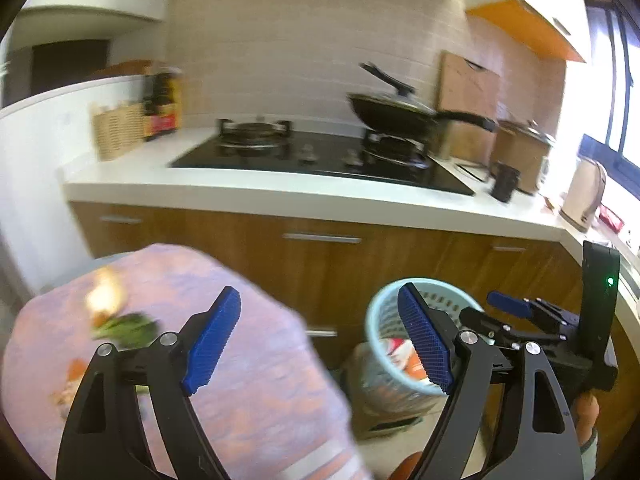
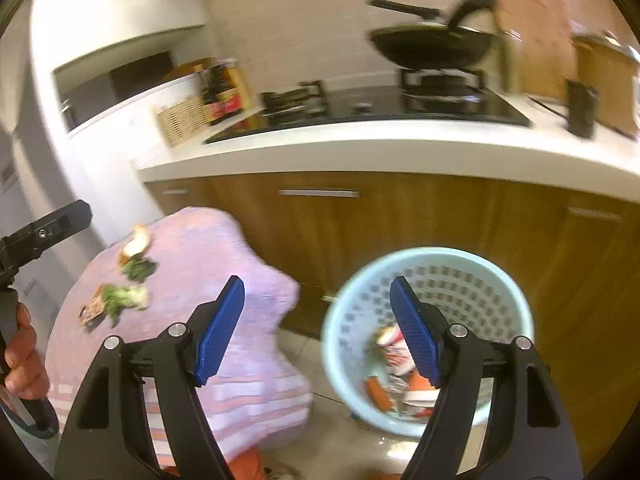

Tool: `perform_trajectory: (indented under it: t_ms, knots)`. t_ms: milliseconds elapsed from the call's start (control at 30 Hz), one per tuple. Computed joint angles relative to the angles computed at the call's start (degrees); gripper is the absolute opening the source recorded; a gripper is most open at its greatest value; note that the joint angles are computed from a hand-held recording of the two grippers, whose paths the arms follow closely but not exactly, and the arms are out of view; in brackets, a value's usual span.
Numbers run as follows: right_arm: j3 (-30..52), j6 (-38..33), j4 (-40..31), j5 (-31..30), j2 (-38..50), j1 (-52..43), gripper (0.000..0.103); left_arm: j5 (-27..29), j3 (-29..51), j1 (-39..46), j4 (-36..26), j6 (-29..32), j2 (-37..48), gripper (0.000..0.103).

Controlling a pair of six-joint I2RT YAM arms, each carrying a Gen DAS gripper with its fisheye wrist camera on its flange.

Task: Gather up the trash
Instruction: 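Return both grippers to the table and lower left gripper onto the snack bag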

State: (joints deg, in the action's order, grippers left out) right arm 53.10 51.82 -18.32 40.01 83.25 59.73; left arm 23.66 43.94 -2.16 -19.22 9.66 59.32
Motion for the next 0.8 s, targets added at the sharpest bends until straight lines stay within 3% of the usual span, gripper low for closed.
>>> perform_trajectory:
  t_ms: [100, 200, 367, 533, 700, 800]
  knots:
    - [7.18, -2.73, 1.05, -0.7, 6.88, 2.3, 0.071, 9.91, 0.14, 16.12, -4.37, 6.62, -1.92, 0.083]
    - [15.43, -6.04, 2.73, -3.41, 14.73, 3.41, 0.071, 19.28, 3.34, 31.76, -9.07, 13.85, 1.62, 0.083]
    - [31.14, -10.08, 2.02, -5.97, 27.95, 4.91, 0.071, 26.71, 11.77, 48.64, -14.47, 22.81, 14.16, 0.083]
    - [48.41, -12.88, 0.16, -10.26, 42.68, 4.85, 0.071, 24.76, 18.71, 52.54, -16.02, 26.88, 28.04, 0.084]
    - [65.67, -13.99, -7.34, -14.61, 54.88, 3.22, 0.071, 14.83, 23.96, 48.98, -11.61, 22.92, 43.65, 0.082]
    - [73.44, -16.48, -10.78, -16.11, 59.87, 2.16, 0.071, 12.77, 27.72, 47.73, -12.45, 21.3, 50.62, 0.08]
